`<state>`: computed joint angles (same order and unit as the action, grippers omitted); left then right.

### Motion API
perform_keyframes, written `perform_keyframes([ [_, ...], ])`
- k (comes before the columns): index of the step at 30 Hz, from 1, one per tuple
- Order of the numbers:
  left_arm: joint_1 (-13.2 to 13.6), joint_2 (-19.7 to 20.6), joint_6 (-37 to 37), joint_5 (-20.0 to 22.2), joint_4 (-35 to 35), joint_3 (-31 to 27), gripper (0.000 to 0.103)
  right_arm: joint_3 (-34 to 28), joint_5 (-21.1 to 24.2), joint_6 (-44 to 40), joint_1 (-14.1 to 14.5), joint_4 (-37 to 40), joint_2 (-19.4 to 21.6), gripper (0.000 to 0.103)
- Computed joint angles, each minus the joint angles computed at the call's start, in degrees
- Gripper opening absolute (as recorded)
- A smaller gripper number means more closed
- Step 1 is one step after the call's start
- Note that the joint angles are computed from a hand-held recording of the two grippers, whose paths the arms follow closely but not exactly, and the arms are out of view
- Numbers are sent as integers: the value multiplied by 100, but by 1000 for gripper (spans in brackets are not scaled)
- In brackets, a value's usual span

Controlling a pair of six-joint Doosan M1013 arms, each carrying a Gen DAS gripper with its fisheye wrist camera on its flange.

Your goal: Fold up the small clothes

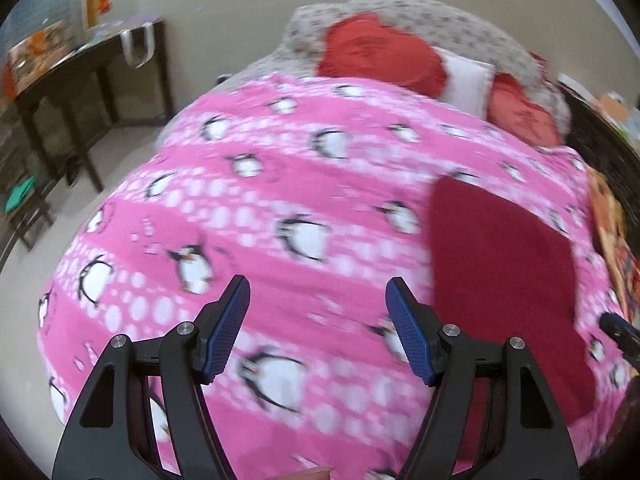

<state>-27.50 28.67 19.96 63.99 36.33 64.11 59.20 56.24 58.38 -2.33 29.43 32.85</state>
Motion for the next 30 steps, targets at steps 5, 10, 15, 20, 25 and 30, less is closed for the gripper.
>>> perform_keyframes([
  [5,277,15,-346,59,69,203,71,-378,-304,164,-11,-420,355,66],
  [10,427,152,-357,147,50,194,71,-591,-695,485,2,-767,601,66],
  [15,537,268,-344,135,-101,236,71,-969,-260,1156,-93,-609,962,82],
  [20,457,327,-202,92,269,284,83,-893,-324,782,-93,-416,967,94],
  [25,455,447,33,315,240,106,89,-1010,-161,653,-11,-650,1036,103],
  [30,439,522,164,483,279,2,92,-971,-141,573,-29,-515,1024,103],
])
